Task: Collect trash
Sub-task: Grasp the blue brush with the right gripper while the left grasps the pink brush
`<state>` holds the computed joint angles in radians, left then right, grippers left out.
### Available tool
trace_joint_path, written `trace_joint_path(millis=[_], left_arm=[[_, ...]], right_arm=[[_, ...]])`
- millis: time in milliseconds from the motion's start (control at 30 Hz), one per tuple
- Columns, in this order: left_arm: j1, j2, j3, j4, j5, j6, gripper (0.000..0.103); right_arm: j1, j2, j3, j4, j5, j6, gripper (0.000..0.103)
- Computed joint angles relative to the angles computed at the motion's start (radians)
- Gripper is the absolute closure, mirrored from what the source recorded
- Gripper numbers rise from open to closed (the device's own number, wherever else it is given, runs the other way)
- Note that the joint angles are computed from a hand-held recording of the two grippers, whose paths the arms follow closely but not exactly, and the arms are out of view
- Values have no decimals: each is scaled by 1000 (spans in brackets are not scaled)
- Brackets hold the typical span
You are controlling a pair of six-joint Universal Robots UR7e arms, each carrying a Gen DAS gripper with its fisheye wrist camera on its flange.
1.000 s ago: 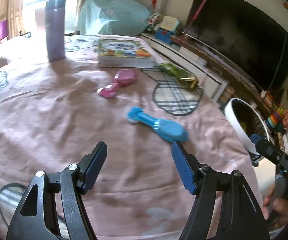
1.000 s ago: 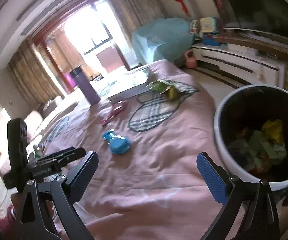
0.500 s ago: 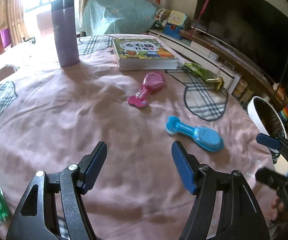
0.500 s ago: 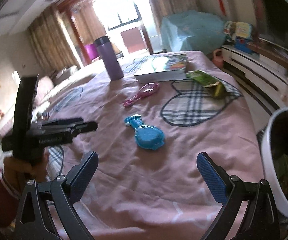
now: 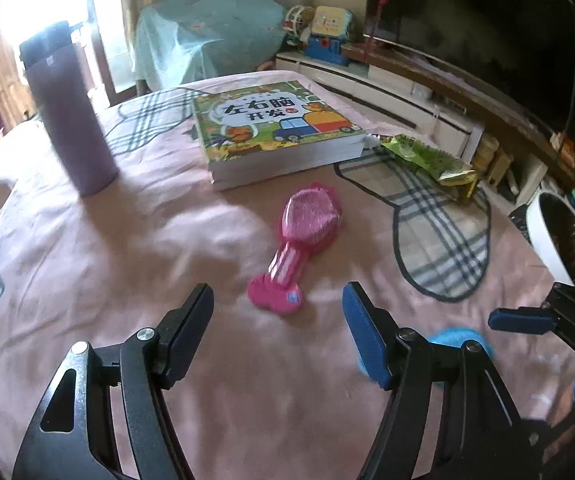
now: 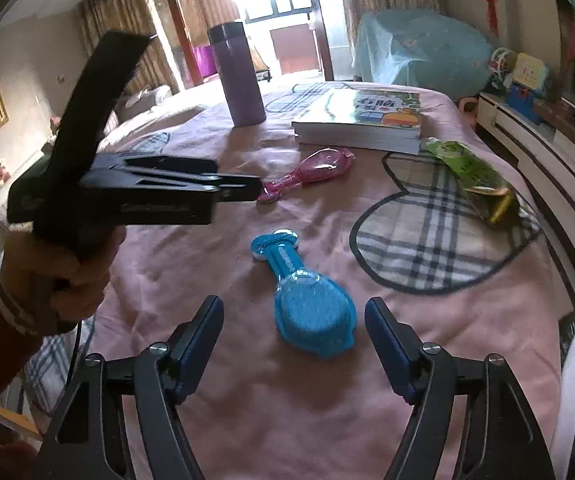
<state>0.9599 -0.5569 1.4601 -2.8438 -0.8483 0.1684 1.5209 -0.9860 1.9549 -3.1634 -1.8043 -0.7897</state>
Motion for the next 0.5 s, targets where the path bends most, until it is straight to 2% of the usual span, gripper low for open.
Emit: trace_joint_path(millis=[67, 133, 167, 200, 233, 300, 433, 467, 500], left_arm=[[10, 33, -52, 30, 14, 15, 35], [19, 54, -88, 61, 17, 17, 35], [22, 66, -105, 82, 28, 17, 40], [25, 74, -117, 100, 30, 16, 52], [29, 78, -126, 121, 21, 10, 58], [30, 76, -112, 94, 2, 27, 68], [22, 72, -89, 71, -5, 47, 72], [21, 64, -79, 73, -16, 40, 84], [19, 49, -59, 77, -31, 25, 84]], right_arm=[[3, 16, -21, 14, -9, -3, 30], [8, 35, -46, 32, -34, -5, 37], [11, 48, -62, 43, -53, -3, 40], [11, 53, -67, 49, -60, 0, 46], [11, 63, -78, 59, -74, 5, 53], [11, 71, -80, 51, -85, 6, 53], [12, 63, -60, 21, -90, 9, 54], [10, 56, -53, 20, -88, 25, 54], [7, 46, -44, 17, -82, 43, 54]])
